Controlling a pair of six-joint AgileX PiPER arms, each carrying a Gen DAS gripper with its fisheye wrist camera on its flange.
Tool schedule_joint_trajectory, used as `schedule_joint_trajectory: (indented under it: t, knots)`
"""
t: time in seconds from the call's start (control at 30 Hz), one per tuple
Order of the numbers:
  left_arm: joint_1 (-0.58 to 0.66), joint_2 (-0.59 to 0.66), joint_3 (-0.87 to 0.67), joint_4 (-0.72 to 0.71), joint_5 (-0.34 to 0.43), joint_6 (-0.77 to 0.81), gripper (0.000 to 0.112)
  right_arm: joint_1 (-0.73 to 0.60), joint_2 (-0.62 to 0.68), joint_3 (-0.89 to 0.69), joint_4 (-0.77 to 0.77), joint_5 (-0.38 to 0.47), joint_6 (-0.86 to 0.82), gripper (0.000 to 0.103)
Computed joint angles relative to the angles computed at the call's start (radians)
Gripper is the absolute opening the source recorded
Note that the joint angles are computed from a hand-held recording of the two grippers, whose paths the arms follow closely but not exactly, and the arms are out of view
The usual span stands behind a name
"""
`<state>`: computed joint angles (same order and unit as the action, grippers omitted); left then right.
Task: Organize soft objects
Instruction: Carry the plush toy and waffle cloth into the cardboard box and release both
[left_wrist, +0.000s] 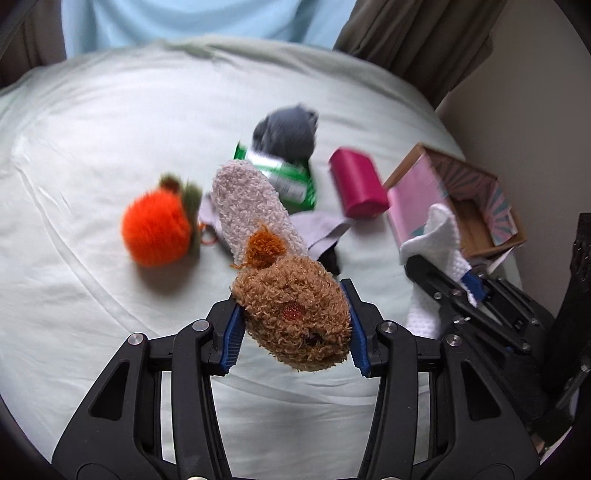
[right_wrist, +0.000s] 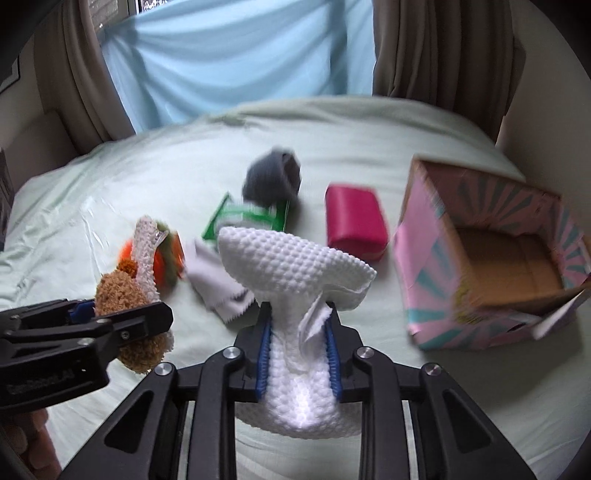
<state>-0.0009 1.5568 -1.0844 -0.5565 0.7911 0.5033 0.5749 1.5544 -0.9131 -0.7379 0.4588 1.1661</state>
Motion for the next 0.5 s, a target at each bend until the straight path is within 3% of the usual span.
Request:
schedule_joint_trajectory:
  t: [0.3, 0.5]
  knots:
    - [-0.199, -0.074, -0.310, 0.245, 0.148, -0.411, 0.044, -0.186, -0.253, -0.170, 0.476, 0.217, -0.591, 0.023]
    - [-0.398, 0.026, -0.613, 0.431, 0.252, -0.704, 0.044, -0.459, -0.321, -0.310, 0.797, 0.372, -1.037, 0.024]
